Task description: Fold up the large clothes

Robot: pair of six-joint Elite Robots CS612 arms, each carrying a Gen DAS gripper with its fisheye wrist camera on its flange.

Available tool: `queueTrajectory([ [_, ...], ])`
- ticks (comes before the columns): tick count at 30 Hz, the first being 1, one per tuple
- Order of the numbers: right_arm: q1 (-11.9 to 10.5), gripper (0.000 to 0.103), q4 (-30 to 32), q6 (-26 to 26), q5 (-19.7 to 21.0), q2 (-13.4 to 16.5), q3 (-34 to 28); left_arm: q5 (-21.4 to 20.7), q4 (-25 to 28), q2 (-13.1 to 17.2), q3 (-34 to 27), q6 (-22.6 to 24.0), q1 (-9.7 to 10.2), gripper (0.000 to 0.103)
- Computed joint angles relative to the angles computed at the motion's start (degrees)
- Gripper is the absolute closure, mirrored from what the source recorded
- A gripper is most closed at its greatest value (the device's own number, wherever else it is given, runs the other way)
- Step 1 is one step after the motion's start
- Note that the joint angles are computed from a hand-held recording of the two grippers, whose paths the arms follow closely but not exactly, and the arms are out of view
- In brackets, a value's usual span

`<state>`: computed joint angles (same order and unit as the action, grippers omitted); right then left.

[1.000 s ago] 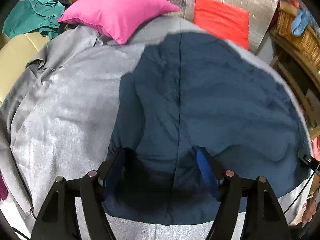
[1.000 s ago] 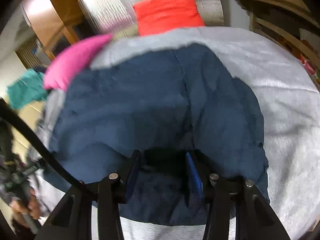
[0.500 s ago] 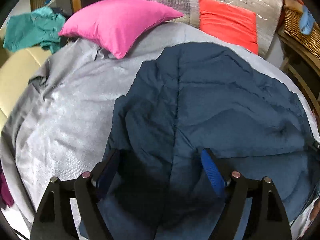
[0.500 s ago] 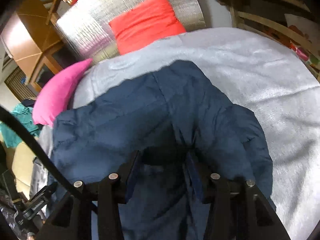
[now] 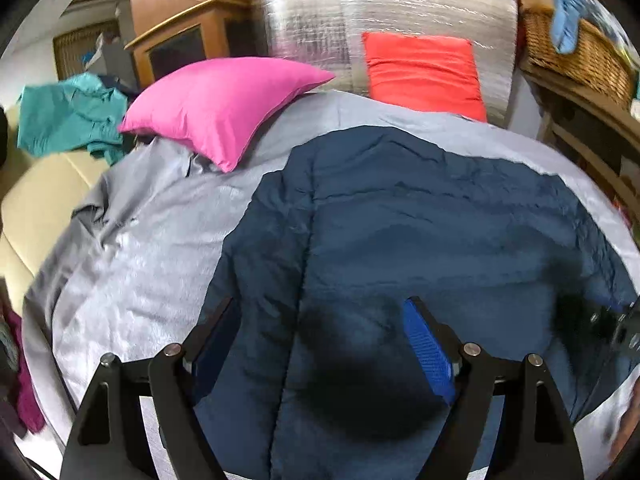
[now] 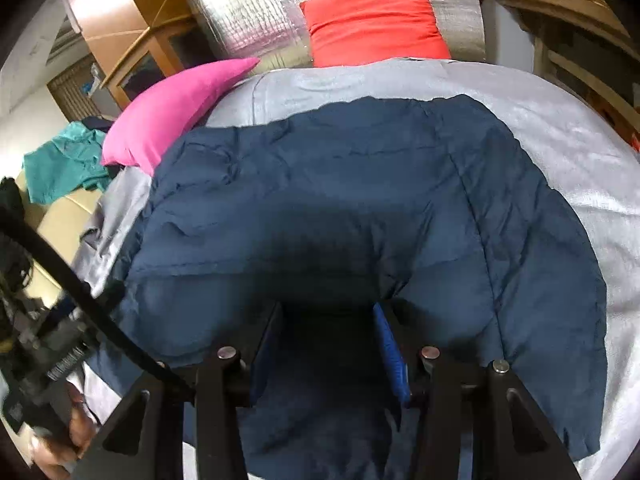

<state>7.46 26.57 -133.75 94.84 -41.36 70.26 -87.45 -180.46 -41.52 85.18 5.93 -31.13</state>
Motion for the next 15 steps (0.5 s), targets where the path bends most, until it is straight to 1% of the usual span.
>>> queueTrajectory([
  [2,0.0,0.052,-2.1,0.3,0.5,-0.8,0.8,0.7,-0.3,0.1,0.0,0.6,-0.15,0.020],
  [4,0.3,0.052,-4.3,-0.3,3.3,-2.0,2.0,0.6,-0.6,0.1,0.0,0.4,-0.16,0.020],
  [6,0.5,0.052,-3.7,0.5,5.0,-2.1,2.0,0.7,-0.9,0.2,-0.1,-0.1,-0.20,0.020],
  [7,0.2,0.052,-2.4,1.4,4.3,-1.5,1.3,0.7,-1.0,0.0,0.1,-0.2,-0.26,0.020],
  [9,-0.8,0.053,1.0,3.5,1.1,0.4,-0.6,1.1,-1.1,0.1,0.1,-0.1,-0.43,0.020],
  [11,-1.0,0.053,1.4,3.7,0.7,0.8,-1.2,1.4,-0.9,0.2,0.0,0.4,-0.58,0.020],
  [15,-0.8,0.053,-0.5,4.4,0.6,-1.1,1.1,2.1,-0.6,0.3,0.0,0.9,-0.73,0.020],
])
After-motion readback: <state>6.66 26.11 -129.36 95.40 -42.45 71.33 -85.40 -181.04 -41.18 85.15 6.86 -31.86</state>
